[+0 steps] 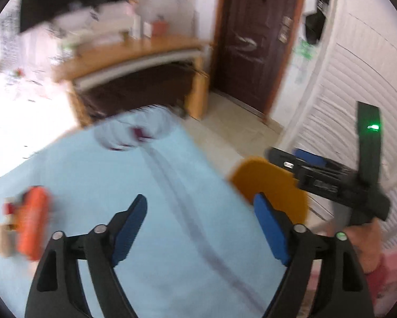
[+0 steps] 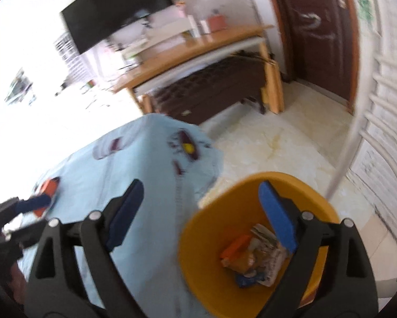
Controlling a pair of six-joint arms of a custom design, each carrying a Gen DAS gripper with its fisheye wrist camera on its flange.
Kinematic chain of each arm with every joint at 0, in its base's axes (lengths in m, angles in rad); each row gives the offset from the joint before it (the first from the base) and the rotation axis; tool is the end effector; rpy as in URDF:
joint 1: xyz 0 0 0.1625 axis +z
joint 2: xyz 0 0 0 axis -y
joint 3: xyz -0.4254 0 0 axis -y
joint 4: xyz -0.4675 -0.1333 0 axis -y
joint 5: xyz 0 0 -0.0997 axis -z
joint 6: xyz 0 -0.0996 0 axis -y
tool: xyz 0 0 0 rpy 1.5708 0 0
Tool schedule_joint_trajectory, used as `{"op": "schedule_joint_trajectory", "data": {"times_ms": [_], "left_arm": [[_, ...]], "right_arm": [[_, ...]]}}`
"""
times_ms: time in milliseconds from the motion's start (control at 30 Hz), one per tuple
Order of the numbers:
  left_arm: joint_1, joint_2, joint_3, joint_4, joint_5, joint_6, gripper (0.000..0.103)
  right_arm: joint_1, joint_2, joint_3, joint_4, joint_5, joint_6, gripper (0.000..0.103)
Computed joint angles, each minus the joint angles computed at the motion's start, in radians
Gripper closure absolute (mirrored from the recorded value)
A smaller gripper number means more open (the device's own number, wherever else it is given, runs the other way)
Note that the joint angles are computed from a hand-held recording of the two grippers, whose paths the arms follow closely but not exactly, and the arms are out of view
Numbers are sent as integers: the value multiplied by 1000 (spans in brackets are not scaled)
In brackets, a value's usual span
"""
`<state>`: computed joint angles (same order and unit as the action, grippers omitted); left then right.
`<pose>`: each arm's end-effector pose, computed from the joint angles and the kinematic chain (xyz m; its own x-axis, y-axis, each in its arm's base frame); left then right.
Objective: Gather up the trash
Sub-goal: 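Move both open grippers back over the bed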
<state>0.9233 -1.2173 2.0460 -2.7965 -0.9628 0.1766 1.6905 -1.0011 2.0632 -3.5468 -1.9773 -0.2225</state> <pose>-0.2022 -0.5827 0.1802 -0.6779 0.4432 -0.5865 0.6860 0.6681 -0.2881 0.1638 -0.5750 0.1355 -0.9098 0.0624 0.4102 -0.2806 0.6357 -0.7191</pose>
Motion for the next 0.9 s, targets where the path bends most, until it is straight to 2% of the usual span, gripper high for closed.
{"op": "schedule_joint_trajectory", "data": {"times_ms": [300,433,900], "left_arm": [[100,-175,28,-50,70,-5,20],[157,-229,1,-1,37,-43,20],[288,-265,-49,35,35,-53,20]], "right_arm": [[138,115,-107,87,-17,-75,13],[182,166,-160,133,-38,-87,13],[283,337,-359,315,-10,-75,13]]}}
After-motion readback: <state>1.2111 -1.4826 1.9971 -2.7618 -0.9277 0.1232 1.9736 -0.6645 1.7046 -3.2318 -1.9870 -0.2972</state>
